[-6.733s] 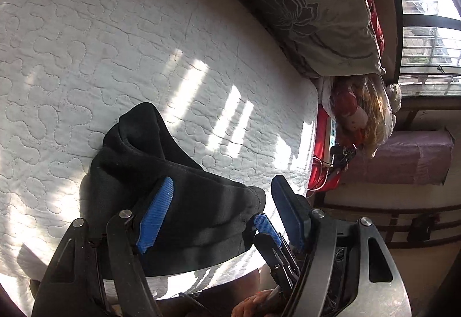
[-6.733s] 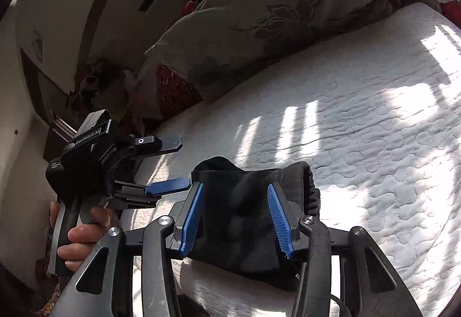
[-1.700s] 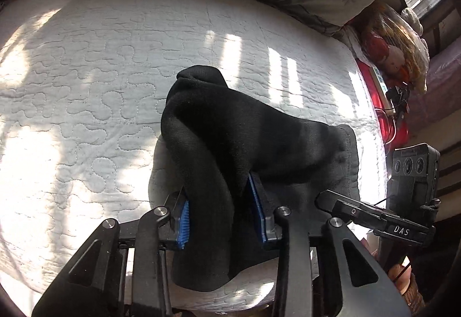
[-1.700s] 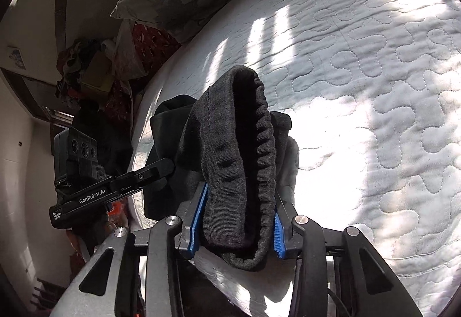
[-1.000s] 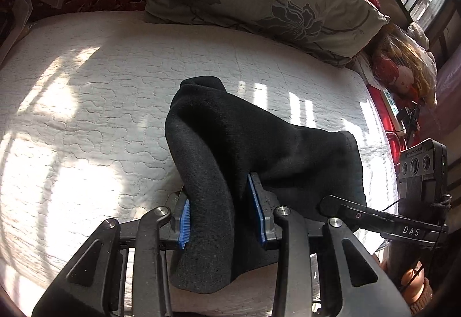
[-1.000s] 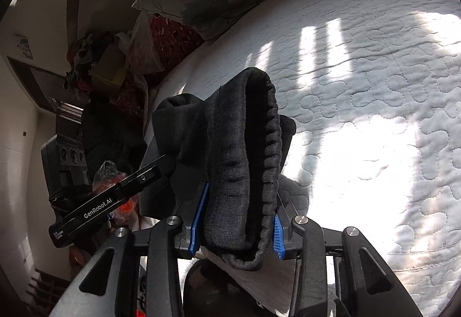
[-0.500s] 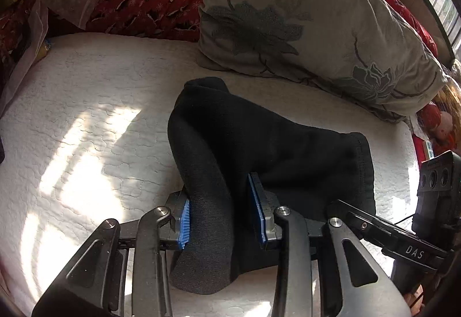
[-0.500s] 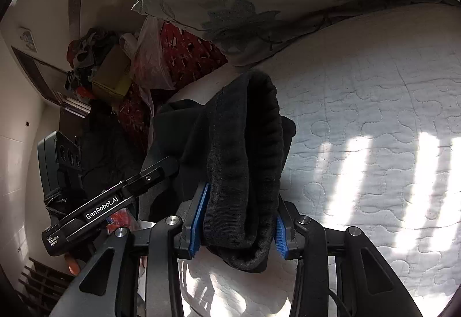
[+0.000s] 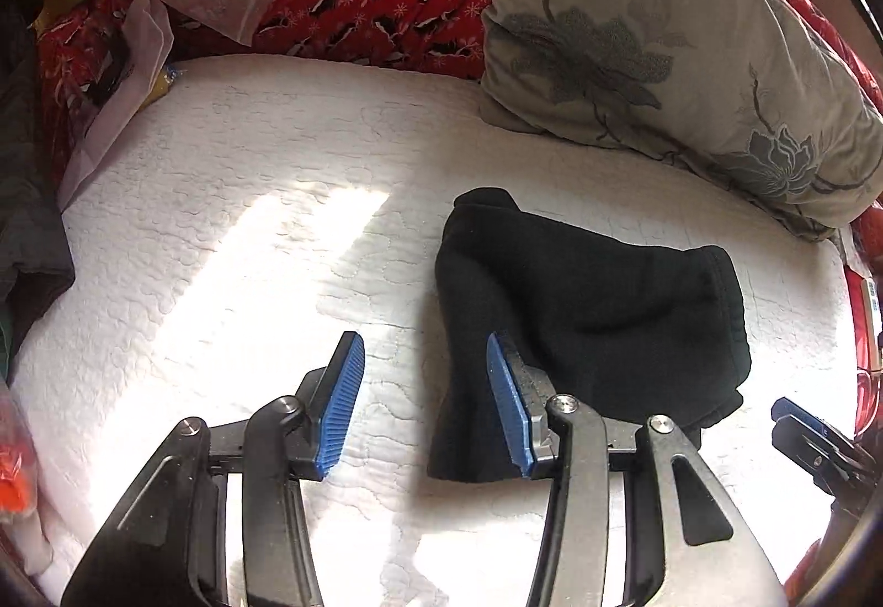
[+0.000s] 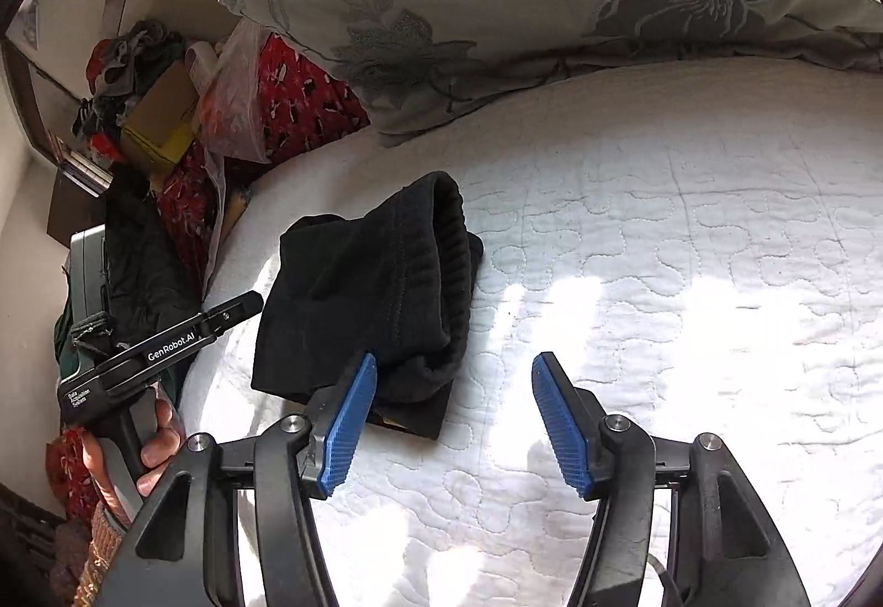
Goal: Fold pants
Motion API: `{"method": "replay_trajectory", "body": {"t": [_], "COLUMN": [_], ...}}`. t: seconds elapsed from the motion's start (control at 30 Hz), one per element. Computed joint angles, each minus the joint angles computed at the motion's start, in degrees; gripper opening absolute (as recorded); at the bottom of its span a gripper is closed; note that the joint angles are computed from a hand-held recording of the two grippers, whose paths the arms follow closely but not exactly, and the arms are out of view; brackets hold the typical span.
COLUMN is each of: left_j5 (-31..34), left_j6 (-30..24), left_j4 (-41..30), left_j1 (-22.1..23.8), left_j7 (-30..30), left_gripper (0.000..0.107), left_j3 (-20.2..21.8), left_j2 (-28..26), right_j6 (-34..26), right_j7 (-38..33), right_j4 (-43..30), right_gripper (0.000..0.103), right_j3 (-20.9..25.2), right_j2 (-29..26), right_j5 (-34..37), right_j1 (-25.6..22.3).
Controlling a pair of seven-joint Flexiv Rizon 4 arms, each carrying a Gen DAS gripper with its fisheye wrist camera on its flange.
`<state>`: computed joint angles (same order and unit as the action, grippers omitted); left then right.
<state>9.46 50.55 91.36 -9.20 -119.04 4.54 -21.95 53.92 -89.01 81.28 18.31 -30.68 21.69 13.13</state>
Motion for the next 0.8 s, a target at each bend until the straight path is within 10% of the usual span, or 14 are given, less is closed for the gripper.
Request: {"method": "replay_trajectory", "body": {"t": [0.17,0.8], "left_j5": [3.1,23.1], "left_j6": [1.0,-12.1], "left_j4": [7.4,16.6], "left_j1": [-2.3,-7.8], "left_j7": [-3.6,-27.8], "left_gripper": [0.048,0.062], "left_j3": [0.2,-8.1], "left_j2": [6.3,19.4], "right_j6": [2.1,14.7], "right_j7": [7.3,38.0], "right_j4": [10.3,40.7], "right_gripper": [0.094,0.103], "right_j3": [-2.8,-7.1], "right_j2": [8.6,29.7], "right_j5": [-5.7,-45.5], "right_j1": [4.0,7.4]}}
